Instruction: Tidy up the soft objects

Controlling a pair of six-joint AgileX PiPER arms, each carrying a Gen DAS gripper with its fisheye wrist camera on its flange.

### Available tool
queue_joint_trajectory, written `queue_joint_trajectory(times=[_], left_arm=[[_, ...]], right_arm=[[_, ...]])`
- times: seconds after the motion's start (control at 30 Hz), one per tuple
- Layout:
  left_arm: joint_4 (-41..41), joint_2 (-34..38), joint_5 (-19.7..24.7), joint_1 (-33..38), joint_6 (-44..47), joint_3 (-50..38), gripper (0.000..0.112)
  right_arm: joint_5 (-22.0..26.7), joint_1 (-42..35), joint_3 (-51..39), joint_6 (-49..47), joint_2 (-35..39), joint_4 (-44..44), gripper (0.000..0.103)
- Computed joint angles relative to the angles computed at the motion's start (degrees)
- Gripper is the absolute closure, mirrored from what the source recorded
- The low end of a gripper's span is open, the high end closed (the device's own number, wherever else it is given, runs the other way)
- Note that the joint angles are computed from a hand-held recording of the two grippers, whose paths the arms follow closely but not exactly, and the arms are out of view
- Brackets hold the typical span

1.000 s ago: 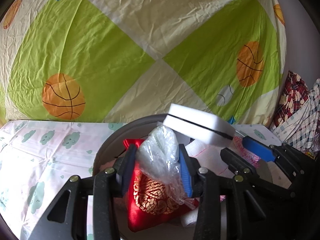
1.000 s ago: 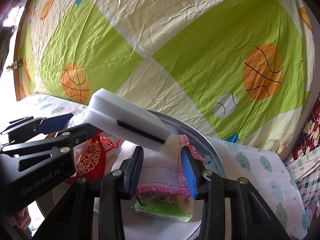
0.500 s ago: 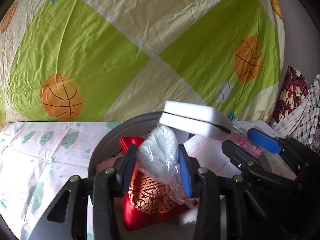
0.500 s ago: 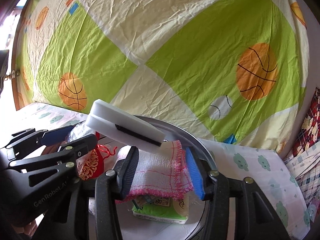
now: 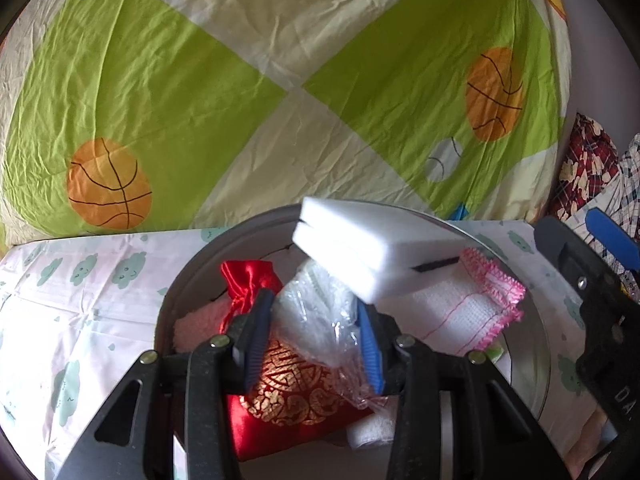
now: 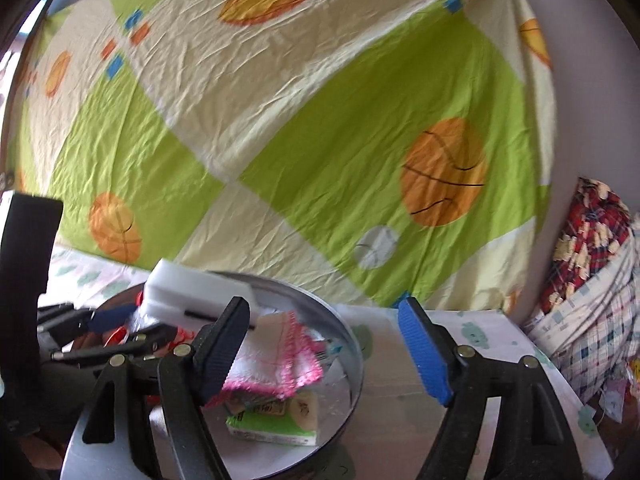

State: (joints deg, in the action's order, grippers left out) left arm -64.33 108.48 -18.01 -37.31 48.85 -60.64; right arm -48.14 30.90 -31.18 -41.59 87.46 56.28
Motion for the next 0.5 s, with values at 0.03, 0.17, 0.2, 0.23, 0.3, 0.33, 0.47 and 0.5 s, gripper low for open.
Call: queue_joint_trajectory(times=[0.03, 0.17, 0.2, 0.23, 0.3, 0.33, 0.47, 0.5], left_arm=[[-1.23, 0.32, -0.28, -0.15, 1.36, -0.20, 0.064], [5.40, -1.22, -2.41, -1.07, -4.24, 2.16, 0.013], [8.62, -1.91, -3.91, -1.41, -7.60, 3.42, 0.009], [10.17, -2.41, -5.92, -1.99, -9.10, 4.48, 0.010], [7.31, -2.46, -8.90, -3.23, -5.23, 4.85, 0.010], [5.03, -2.29, -10.39, -3.80, -2.63, 4.80, 0.009], [4.16, -2.23, -17.38, -5.49, -1.49, 6.81, 0.010], [4.76, -2.58, -17.85, -5.40, -2.14, 7.34, 0.010]], right_arm=[[-1.58, 0.27, 0.20, 0.89, 0.35, 0.64, 0.023], [-1.05, -1.61, 0.63, 5.41, 0.65, -0.84, 0.023], [-0.85, -2.00, 0.64, 6.21, 0.64, -1.28, 0.023], [-1.25, -2.14, 0.93, 7.68, 0.77, -2.04, 0.023], [-1.50, -2.44, 2.10, 10.64, 0.13, -4.18, 0.022], [-1.69, -2.42, 2.35, 11.49, 0.12, -4.75, 0.018], [-5.53, -0.21, 2.37, 10.78, 2.08, -3.57, 0.017], [-6.37, 0.24, 2.49, 10.82, 2.39, -3.54, 0.017]])
